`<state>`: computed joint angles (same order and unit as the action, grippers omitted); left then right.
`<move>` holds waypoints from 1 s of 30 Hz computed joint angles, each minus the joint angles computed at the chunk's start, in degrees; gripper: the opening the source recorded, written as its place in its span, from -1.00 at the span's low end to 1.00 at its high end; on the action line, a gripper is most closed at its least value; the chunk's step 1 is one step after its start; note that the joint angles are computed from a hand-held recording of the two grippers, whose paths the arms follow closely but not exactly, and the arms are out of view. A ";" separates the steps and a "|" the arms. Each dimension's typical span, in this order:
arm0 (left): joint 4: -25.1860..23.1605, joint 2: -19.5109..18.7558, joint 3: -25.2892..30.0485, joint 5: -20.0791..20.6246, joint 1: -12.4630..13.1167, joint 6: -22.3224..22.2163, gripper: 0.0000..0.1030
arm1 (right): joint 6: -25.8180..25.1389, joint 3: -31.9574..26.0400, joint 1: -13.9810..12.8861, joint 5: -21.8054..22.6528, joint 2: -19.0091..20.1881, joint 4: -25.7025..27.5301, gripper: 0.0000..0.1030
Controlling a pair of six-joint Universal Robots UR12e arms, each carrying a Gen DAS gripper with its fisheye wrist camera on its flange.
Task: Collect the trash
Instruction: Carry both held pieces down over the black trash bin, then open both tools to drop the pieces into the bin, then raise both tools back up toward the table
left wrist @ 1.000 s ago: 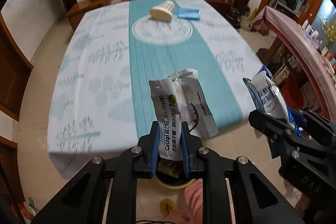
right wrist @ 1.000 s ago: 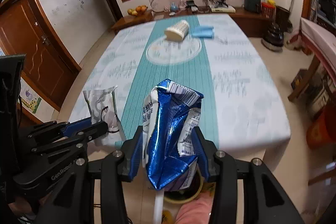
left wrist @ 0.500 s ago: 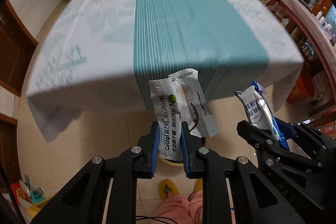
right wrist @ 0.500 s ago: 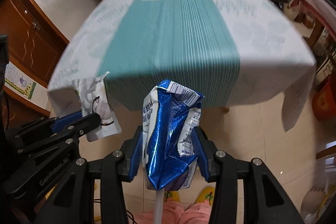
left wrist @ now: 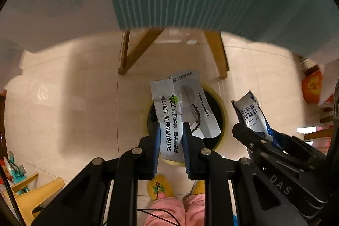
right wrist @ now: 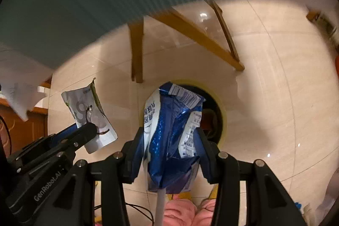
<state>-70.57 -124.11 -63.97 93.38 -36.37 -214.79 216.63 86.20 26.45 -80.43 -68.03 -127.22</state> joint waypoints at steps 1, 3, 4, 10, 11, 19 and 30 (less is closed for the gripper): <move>0.66 -0.38 -0.35 -0.57 0.18 0.14 -0.64 | 0.53 0.47 -0.17 0.45 0.42 -0.78 -0.11; 1.21 -1.20 -0.64 -1.18 0.36 1.24 -0.60 | 1.59 1.08 -0.35 0.91 1.05 -2.10 -0.10; 1.17 -1.51 -0.52 -0.95 0.25 1.53 -0.50 | 2.22 1.39 -0.53 1.63 1.55 -3.13 -0.10; 1.09 -2.18 -0.77 0.16 0.23 1.75 0.16 | 2.98 1.49 -0.74 1.80 3.29 -7.00 -0.06; 1.42 -2.02 -1.07 0.40 0.25 1.41 0.21 | 2.75 1.31 -0.64 1.03 3.48 -7.08 -0.03; -0.13 -1.21 -0.81 3.61 0.07 1.78 0.55 | 1.30 0.92 -0.28 -1.49 3.18 -7.17 0.03; -0.82 1.25 0.26 5.77 -0.74 1.02 0.61 | 2.78 2.13 -0.42 -2.69 -0.42 -8.04 0.03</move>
